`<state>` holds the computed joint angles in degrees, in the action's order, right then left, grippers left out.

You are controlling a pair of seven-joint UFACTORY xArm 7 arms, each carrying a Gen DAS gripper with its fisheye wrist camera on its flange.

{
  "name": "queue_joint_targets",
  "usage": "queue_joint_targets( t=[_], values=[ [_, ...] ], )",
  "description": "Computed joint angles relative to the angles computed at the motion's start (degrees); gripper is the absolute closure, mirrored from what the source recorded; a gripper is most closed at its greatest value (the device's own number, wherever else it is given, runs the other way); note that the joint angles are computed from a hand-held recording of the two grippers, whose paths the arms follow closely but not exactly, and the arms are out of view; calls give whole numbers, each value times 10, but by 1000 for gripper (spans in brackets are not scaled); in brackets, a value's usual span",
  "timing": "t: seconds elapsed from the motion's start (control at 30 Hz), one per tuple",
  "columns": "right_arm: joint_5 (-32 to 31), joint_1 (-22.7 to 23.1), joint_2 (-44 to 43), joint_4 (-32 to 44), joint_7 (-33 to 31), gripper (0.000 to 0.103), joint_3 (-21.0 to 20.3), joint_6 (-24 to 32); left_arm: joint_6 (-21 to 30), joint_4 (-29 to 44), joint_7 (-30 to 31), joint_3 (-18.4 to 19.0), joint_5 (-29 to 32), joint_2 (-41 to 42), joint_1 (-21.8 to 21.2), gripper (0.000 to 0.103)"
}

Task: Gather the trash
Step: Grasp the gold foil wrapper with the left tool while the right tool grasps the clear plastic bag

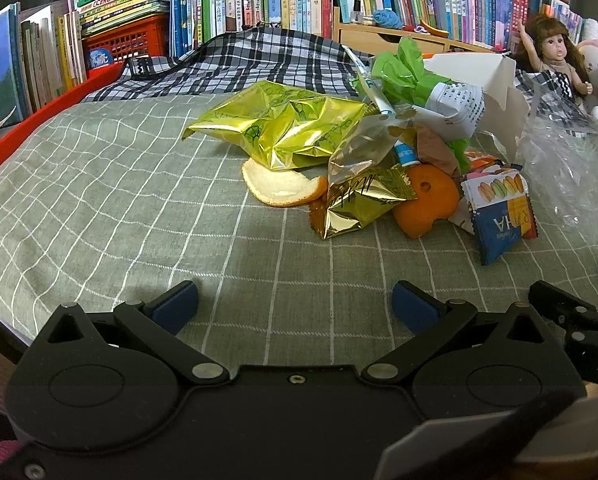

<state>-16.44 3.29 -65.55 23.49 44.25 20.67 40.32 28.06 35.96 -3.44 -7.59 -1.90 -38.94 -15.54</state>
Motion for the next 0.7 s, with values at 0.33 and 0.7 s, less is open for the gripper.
queue_joint_targets(
  t=[0.33, 0.7],
  values=[
    [-5, -17, -76, -20, -13, 4, -20, -76, -65, -18, 48, 38, -36, -30, -38, 1],
    [7, -123, 25, 12, -25, 6, -45, -178, -113, 27, 83, 75, -106, 35, -94, 30]
  ],
)
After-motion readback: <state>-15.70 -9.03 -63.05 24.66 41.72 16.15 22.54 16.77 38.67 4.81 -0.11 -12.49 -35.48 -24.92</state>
